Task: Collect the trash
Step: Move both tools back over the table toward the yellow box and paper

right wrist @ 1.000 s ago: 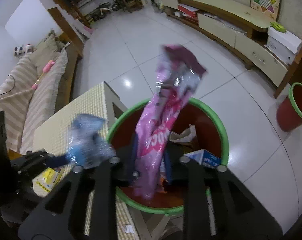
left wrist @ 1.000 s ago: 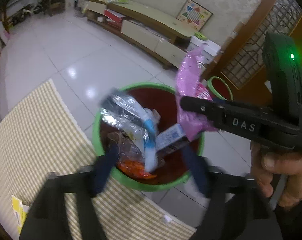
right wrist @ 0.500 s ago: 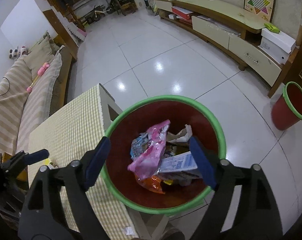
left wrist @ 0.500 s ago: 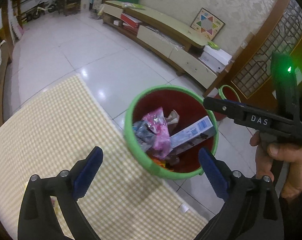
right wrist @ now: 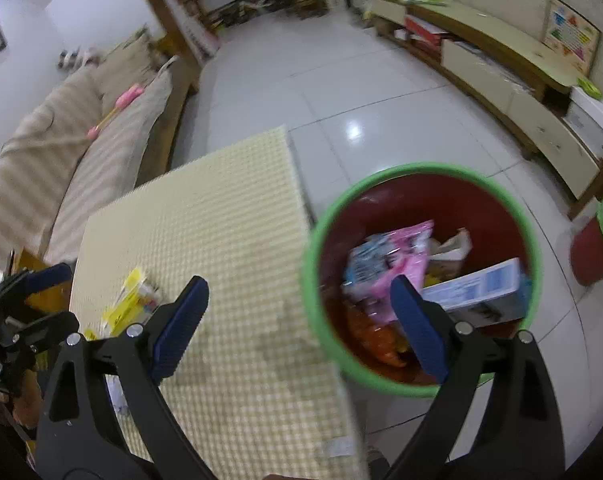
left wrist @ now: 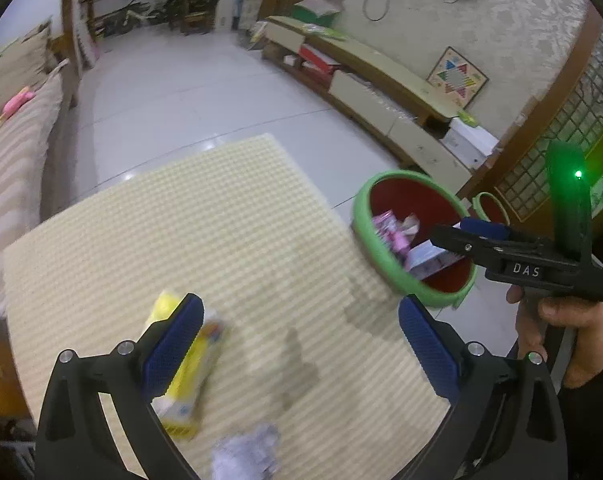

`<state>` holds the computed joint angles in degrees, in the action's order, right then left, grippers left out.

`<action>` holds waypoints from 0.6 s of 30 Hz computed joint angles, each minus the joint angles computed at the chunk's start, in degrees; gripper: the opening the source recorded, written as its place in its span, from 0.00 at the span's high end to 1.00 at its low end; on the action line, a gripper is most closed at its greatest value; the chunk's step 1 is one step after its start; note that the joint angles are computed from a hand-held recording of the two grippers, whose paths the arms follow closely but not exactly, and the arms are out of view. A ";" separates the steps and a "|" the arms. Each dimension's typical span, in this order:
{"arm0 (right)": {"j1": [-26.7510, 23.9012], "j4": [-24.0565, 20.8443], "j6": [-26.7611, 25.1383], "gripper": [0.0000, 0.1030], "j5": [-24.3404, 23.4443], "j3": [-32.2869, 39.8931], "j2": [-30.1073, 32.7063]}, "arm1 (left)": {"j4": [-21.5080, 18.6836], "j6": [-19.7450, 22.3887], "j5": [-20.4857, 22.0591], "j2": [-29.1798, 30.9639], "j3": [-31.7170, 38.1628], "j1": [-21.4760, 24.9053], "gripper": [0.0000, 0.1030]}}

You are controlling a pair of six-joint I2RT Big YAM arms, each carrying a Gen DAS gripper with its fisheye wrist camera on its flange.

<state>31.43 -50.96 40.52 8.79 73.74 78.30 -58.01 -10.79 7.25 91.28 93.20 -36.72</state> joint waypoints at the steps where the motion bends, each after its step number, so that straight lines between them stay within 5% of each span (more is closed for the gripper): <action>1: 0.87 0.02 0.03 0.12 -0.06 0.39 0.62 | 0.28 0.14 0.02 -1.06 -1.50 0.62 0.09; 8: 8.39 -0.44 1.82 0.12 -1.50 2.63 5.33 | 0.71 1.93 -0.30 -5.96 -9.74 6.11 0.09; 18: 16.20 -0.43 7.77 0.12 -4.91 5.24 11.45 | -2.22 10.76 2.19 -3.51 -10.18 10.06 0.09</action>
<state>47.63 -51.39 48.30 3.88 78.98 89.75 -60.23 -0.03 9.45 87.77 83.02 -26.66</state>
